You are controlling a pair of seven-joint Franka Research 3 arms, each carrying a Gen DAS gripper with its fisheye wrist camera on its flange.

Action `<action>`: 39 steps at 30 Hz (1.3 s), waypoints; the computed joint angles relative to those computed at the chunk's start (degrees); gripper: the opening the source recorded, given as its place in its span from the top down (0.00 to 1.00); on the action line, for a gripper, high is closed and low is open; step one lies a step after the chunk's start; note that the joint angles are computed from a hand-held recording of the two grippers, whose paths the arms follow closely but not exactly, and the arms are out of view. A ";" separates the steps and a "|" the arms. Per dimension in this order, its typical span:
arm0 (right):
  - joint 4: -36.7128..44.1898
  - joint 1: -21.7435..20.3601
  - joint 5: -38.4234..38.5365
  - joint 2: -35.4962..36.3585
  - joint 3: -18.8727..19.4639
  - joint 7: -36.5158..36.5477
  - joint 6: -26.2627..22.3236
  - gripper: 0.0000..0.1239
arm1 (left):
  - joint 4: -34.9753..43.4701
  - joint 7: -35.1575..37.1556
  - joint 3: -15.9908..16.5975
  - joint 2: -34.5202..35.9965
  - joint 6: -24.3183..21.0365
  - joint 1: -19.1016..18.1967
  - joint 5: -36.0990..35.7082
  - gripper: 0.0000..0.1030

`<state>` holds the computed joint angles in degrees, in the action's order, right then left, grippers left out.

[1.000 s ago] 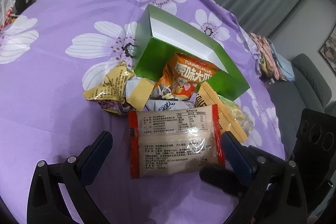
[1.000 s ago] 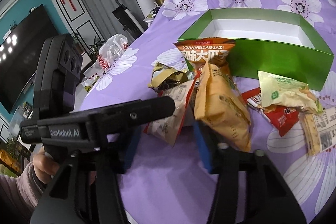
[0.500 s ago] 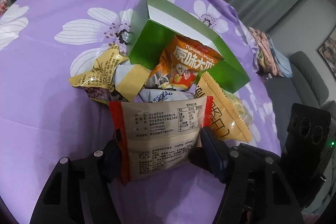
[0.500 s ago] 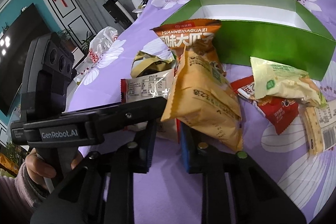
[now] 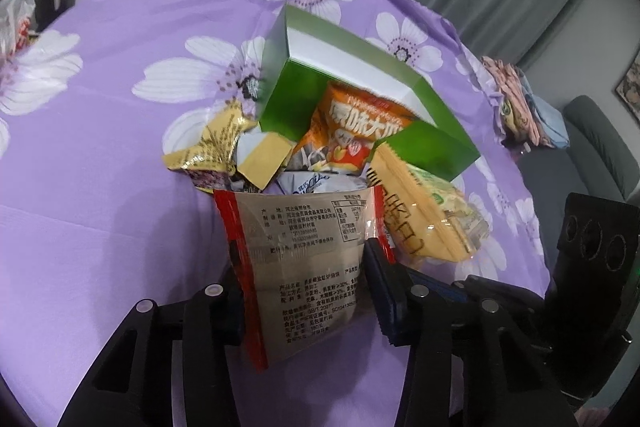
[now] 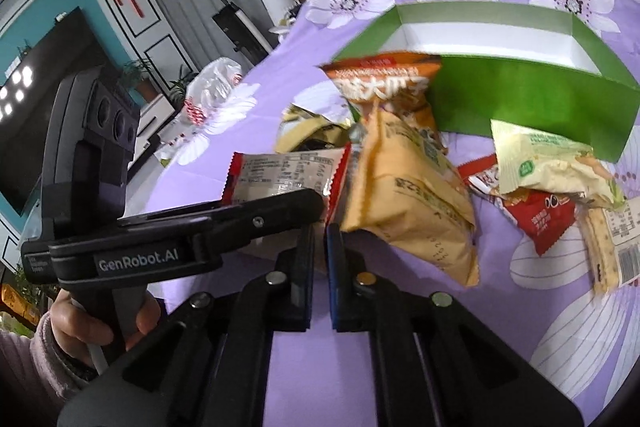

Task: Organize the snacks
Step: 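Close the right gripper on the red-edged clear biscuit packet, then carry the biscuit packet over the green box and release it inside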

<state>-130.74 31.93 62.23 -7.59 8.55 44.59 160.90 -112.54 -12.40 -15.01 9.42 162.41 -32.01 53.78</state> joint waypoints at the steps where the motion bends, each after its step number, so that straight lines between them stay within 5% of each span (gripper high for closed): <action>1: -0.02 0.27 1.08 -0.44 -0.08 -1.08 -0.15 0.94 | -0.17 -0.28 0.01 -0.55 -0.58 -0.20 0.39 0.54; 8: -0.04 1.50 4.81 -2.90 -0.36 -4.10 0.25 0.94 | -0.50 -0.16 -1.64 -3.94 -3.96 0.35 1.57 0.55; 17: 1.31 1.68 11.43 -5.06 -1.99 -10.71 2.29 0.94 | 6.22 9.26 -2.74 -2.25 -7.07 0.86 -0.86 0.55; 23: 4.95 -0.05 14.90 -3.89 -2.95 -14.42 4.59 0.94 | 17.16 20.07 -1.57 4.23 -8.48 -0.52 -4.53 0.55; 28: 9.50 -2.81 14.55 -0.36 -3.67 -13.99 4.22 0.94 | 27.21 31.97 -1.22 12.27 -5.50 0.33 -14.46 0.55; 39: 19.62 -10.13 0.91 12.46 -2.23 1.57 0.80 0.94 | 53.41 52.69 -2.75 32.19 -14.85 0.35 -35.09 0.55</action>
